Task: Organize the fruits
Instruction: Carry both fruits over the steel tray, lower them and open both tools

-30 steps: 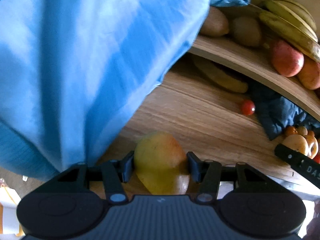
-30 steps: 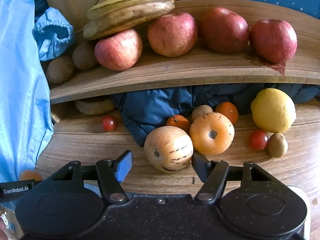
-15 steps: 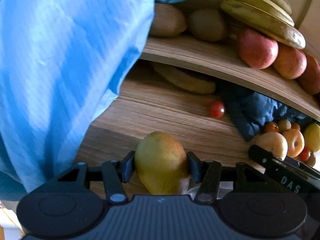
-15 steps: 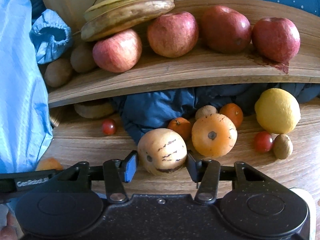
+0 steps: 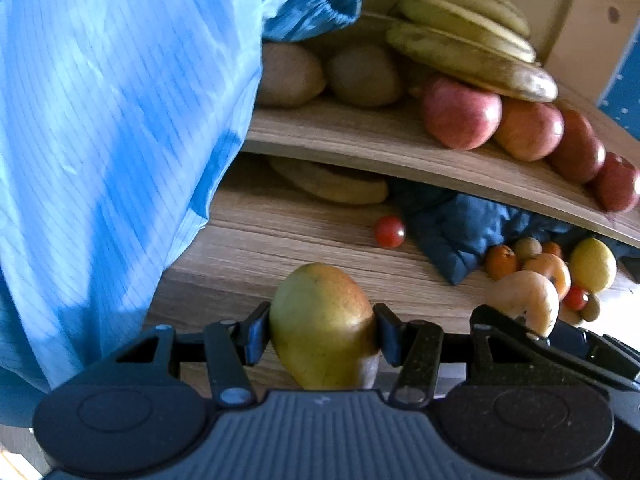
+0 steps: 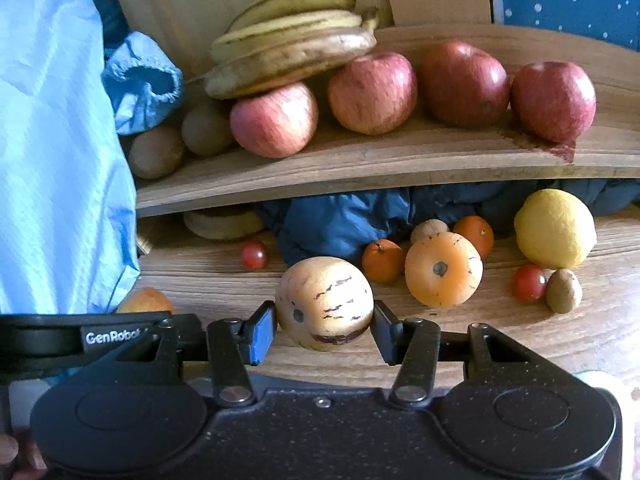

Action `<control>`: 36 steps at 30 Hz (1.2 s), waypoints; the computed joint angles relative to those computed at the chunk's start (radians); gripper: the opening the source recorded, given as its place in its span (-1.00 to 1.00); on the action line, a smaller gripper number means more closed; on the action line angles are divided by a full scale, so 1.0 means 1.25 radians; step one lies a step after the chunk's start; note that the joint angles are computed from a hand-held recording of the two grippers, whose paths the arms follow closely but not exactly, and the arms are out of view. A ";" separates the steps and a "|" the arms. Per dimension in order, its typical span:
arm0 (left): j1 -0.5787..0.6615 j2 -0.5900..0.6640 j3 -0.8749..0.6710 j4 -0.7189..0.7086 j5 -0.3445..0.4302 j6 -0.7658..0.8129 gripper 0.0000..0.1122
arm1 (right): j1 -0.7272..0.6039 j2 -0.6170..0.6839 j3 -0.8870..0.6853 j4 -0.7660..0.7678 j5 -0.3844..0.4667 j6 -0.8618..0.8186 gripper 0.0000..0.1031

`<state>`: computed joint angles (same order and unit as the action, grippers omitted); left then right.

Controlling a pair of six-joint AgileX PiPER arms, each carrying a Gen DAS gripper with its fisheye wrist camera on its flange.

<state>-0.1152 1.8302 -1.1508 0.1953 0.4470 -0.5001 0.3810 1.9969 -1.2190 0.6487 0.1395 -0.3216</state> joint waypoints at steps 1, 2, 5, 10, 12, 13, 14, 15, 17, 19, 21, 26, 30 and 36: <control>-0.005 -0.003 0.004 -0.002 -0.005 0.003 0.04 | 0.001 -0.013 0.017 0.024 -0.007 -0.023 0.02; -0.008 -0.012 0.012 -0.007 -0.009 0.012 0.03 | 0.004 -0.026 0.033 0.038 -0.014 -0.035 0.02; -0.014 -0.071 0.045 -0.032 0.006 0.038 0.03 | 0.017 -0.068 0.077 0.002 -0.028 0.012 0.02; -0.028 -0.104 0.083 -0.040 -0.011 0.048 0.04 | 0.026 -0.136 0.149 0.008 -0.040 0.000 0.02; -0.038 -0.115 0.094 -0.031 -0.009 0.033 0.04 | 0.030 -0.157 0.173 -0.001 -0.045 0.009 0.02; -0.047 -0.118 0.101 -0.020 -0.013 0.017 0.04 | 0.031 -0.172 0.191 0.011 -0.048 -0.006 0.02; -0.055 -0.122 0.109 -0.010 -0.016 0.003 0.04 | 0.029 -0.184 0.207 0.056 -0.049 -0.053 0.02; -0.060 -0.132 0.121 -0.007 -0.019 -0.002 0.04 | 0.028 -0.198 0.224 0.086 -0.051 -0.087 0.02; -0.077 -0.153 0.146 0.011 -0.024 -0.026 0.04 | 0.025 -0.224 0.257 0.138 -0.054 -0.147 0.02; -0.093 -0.173 0.171 0.026 -0.026 -0.047 0.04 | 0.018 -0.254 0.296 0.230 -0.054 -0.248 0.02; -0.110 -0.195 0.196 0.032 -0.025 -0.062 0.04 | 0.012 -0.284 0.333 0.268 -0.052 -0.297 0.02; -0.148 -0.247 0.262 0.024 -0.017 -0.080 0.04 | 0.005 -0.354 0.417 0.210 -0.043 -0.252 0.02; -0.175 -0.282 0.305 0.036 -0.009 -0.111 0.04 | 0.011 -0.397 0.473 0.107 -0.041 -0.157 0.02; -0.213 -0.320 0.353 0.078 0.013 -0.182 0.04 | 0.027 -0.435 0.526 -0.016 -0.038 -0.031 0.02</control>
